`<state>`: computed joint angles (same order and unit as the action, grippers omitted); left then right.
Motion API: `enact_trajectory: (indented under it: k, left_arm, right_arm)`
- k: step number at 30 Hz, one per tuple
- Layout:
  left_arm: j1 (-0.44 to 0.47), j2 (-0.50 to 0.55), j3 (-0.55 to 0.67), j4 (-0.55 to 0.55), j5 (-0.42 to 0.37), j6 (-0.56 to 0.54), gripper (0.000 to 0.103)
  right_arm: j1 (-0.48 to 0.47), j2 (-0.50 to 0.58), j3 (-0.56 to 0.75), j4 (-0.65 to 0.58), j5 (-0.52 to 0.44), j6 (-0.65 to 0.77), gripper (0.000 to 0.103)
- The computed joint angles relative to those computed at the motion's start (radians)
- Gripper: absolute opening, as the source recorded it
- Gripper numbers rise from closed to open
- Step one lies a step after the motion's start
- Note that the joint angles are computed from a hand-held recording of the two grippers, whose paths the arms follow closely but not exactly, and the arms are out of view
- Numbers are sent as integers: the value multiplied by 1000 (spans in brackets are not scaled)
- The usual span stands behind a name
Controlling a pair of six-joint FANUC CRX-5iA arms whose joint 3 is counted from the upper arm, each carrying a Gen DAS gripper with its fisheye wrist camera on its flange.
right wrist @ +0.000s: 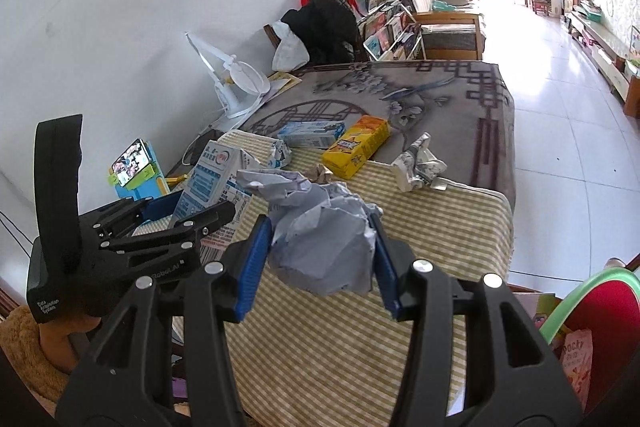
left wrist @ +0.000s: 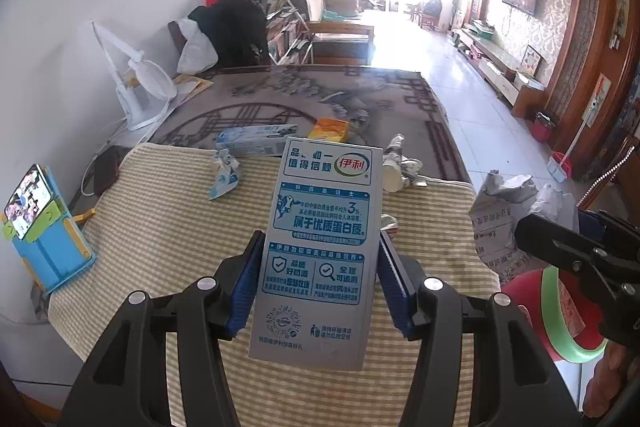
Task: Collect trash
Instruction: 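Lift the milk carton and crumpled paper off the table, then carry both items over the red bucket and open both tools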
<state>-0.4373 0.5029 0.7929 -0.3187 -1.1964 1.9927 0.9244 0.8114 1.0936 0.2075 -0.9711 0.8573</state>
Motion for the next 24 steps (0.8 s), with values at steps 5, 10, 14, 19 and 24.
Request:
enact_trajectory:
  k: [5, 10, 14, 19, 24]
  left_arm:
    - [-9, 34, 49, 14, -11, -17, 52]
    - [-17, 70, 102, 26, -26, -35, 52]
    - [-20, 91, 131, 36, -39, -43, 52]
    - [-23, 116, 164, 49, -51, -61, 52]
    - [-29, 141, 201, 67, -62, -78, 52]
  right_arm:
    - [-9, -42, -78, 18, 34, -26, 47]
    - [-19, -77, -144, 34, 61, -58, 47]
    - [-26, -102, -193, 46, 82, -84, 47]
    - [-38, -139, -266, 73, 115, -134, 47]
    - [-43, -168, -323, 105, 136, -178, 47]
